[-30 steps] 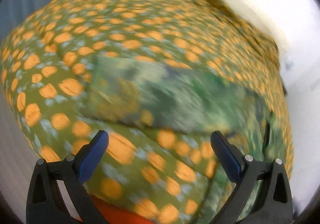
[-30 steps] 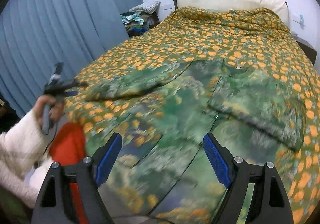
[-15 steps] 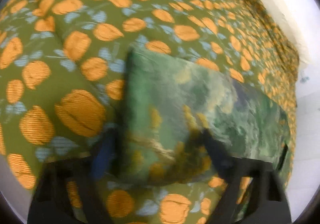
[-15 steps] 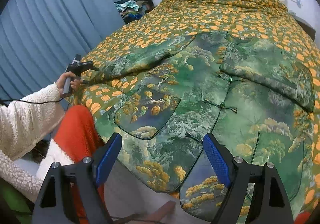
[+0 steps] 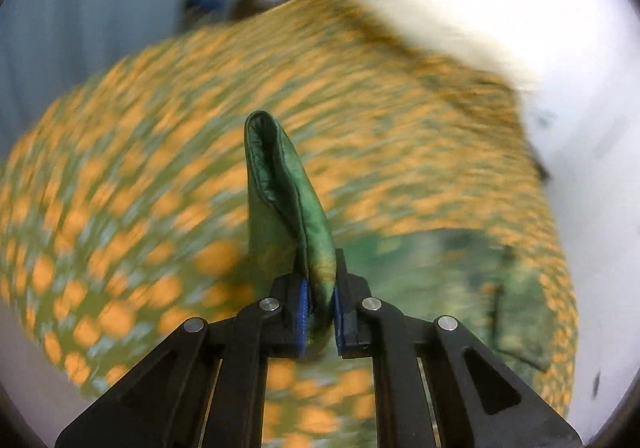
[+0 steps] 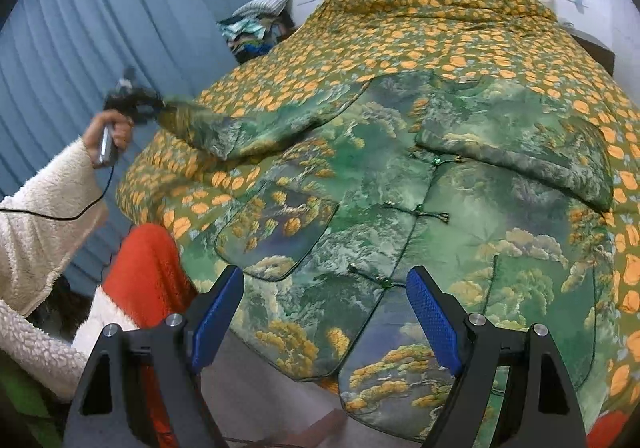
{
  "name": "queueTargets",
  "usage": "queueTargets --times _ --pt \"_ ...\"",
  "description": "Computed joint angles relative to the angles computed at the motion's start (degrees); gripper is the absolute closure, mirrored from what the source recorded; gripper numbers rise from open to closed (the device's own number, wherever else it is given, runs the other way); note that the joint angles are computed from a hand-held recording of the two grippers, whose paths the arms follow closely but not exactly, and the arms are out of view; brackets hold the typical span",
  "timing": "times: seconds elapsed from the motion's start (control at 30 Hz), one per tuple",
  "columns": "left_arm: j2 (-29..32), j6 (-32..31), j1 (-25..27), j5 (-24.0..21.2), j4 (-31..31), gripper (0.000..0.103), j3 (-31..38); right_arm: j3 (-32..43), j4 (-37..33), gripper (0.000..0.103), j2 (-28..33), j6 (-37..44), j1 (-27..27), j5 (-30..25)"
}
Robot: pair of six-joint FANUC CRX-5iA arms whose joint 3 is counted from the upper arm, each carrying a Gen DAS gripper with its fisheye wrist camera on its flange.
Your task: Fold large clothes
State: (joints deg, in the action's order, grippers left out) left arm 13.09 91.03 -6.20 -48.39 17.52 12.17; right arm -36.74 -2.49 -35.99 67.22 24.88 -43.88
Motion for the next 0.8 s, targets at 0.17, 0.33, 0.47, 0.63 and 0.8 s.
queueTargets --times 0.17,0.33,0.47,0.63,0.8 --pt "7.22 -5.05 -11.97 0.55 2.55 0.095 14.69 -1.97 0.43 0.020 -3.42 -1.49 -1.86 1.36" --pt "19.44 -5.60 -22.04 -3.39 0.22 0.095 31.14 -4.30 -0.08 0.020 -7.43 -2.73 -4.95 0.74" --pt "30.43 -3.04 -28.09 -9.93 -3.31 0.096 43.91 -5.51 -1.69 0.020 -9.91 -2.36 -9.20 -0.58" --pt "40.23 -2.65 -33.09 -15.27 -6.06 0.098 51.92 -5.70 -4.18 0.020 -10.88 -0.62 -14.57 -1.92" --pt "46.23 -1.92 -36.86 -23.44 -13.79 0.045 58.43 -4.17 -8.78 0.020 -8.91 4.09 -20.09 -2.95"
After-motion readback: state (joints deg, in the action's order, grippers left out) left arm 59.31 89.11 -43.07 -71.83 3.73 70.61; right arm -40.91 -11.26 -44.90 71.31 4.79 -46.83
